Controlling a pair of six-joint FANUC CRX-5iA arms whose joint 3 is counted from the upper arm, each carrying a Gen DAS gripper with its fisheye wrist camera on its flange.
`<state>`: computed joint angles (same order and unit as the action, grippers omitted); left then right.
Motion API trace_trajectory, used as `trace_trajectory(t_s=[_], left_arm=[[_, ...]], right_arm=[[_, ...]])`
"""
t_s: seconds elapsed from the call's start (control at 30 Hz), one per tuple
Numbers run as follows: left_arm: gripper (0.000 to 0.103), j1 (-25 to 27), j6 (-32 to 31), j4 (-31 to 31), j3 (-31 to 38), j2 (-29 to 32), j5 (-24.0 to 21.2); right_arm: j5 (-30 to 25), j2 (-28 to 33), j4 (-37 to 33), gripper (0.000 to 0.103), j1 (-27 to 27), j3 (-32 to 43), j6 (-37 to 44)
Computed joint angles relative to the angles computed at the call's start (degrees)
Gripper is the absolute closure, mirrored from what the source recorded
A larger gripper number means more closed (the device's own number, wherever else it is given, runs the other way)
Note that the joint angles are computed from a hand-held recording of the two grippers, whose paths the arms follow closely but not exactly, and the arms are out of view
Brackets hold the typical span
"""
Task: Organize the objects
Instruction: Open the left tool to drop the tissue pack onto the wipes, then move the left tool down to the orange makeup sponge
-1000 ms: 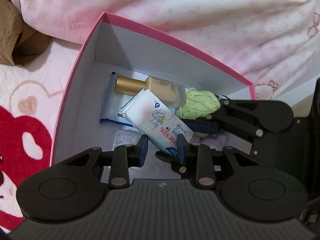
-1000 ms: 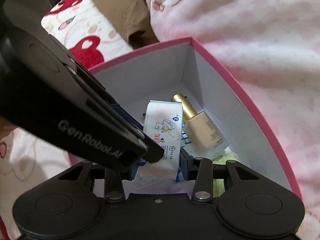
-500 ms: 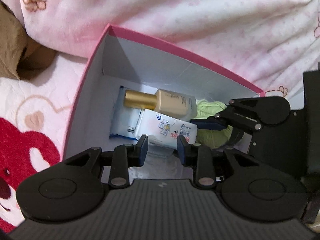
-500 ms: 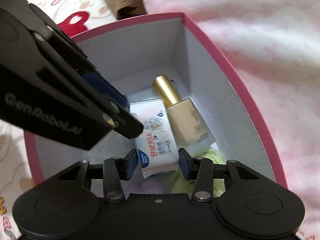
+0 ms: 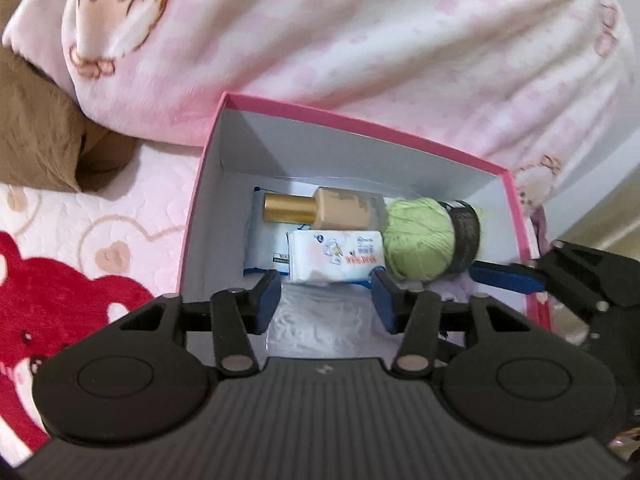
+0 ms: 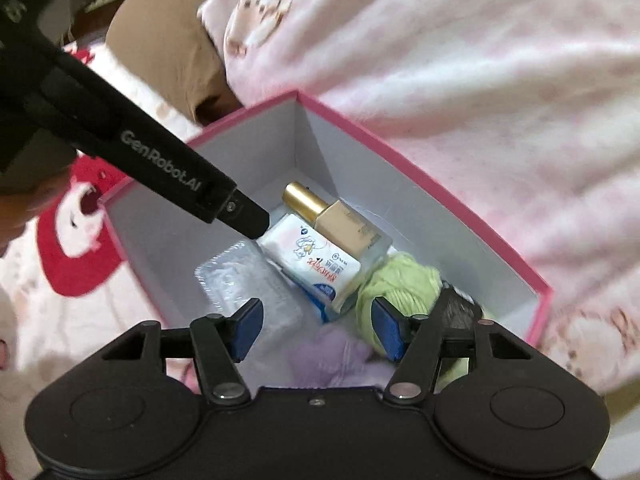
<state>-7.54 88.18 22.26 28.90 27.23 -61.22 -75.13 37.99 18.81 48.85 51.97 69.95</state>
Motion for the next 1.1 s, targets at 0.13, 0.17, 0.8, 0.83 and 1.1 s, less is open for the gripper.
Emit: trace_trajectory(t_s=[0.13,0.17,0.8,0.83,1.1], left_arm=[[0.049,-0.4,-0.9,-1.3,0.1,-2.4,-1.9],[0.047,-0.5,-1.6,-1.4,-0.1,-3.4,-2.2],[0.024,-2.0,-3.7,-6.0,-6.0,-18.6,-9.0],[0.024,-1.8,-4.1,-6.3,-6.8,-19.3,-9.1],[0.019,0.3,-8.4,-5.2,-14.5,-24.9,-10.1]], right_arm=[[-1.1,-4.1,1.2,0.037,1.2,-2.9,-4.8],[-1.6,-5.1,1.8,0.037,1.9,-3.6,-6.2],[-6.0,-15.3,7.5,0.027,11.5,-11.5,-19.9],[-5.9,-15.9,7.3,0.026,12.1,-12.3,-19.9],[-5.1,-18.5,7.5,0.021,16.1,-17.0,-22.9]])
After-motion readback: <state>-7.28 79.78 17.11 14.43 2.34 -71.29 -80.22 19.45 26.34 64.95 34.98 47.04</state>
